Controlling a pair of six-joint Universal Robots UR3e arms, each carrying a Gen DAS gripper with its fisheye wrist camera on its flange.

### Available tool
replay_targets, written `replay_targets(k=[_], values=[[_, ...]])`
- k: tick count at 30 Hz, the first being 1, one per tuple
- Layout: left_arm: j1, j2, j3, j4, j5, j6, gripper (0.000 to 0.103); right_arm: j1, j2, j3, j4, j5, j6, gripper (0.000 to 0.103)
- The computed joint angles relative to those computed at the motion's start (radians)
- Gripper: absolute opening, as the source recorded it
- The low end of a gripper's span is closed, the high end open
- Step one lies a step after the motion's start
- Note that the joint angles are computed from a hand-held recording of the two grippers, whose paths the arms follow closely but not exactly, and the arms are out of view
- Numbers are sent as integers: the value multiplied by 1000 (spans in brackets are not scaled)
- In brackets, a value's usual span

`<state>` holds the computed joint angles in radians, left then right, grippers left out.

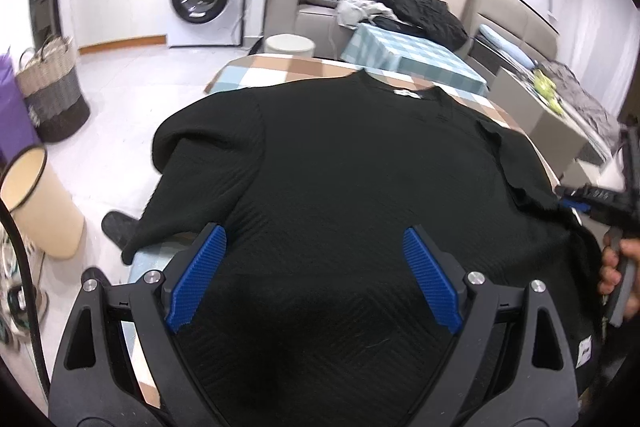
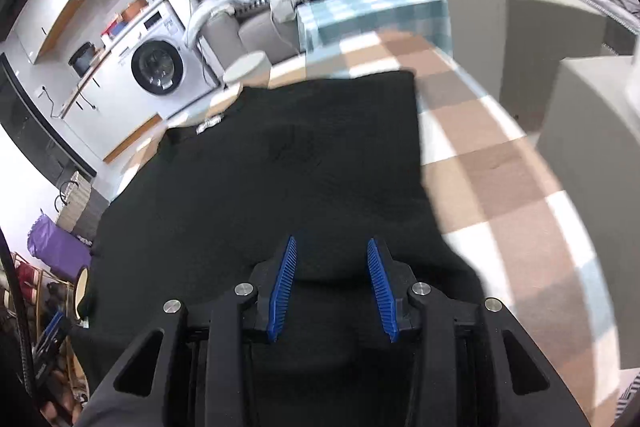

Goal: Fold small clothes
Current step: 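Fold the held sleeve across the shirt body and open the right tool, then grasp the other sleeve with the left tool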

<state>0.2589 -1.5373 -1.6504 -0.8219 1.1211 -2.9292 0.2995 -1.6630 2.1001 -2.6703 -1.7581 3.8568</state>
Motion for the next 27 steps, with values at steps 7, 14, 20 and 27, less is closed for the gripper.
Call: replay_targets(k=[7,14,20,27], values=[[117,24,-29,-15,-9,-15,90,13,116,-70,78,-11,-30,37],[228,-30,3,-72,-77,-50,90,12,-38,45,53,9,29,41],[357,-128,78,-251,-258,-98,88,105,-47,37,10,-36,72,44],[481,-208,79,-344,-372,-146,83,153,-3,20,-3,-45,98,46]])
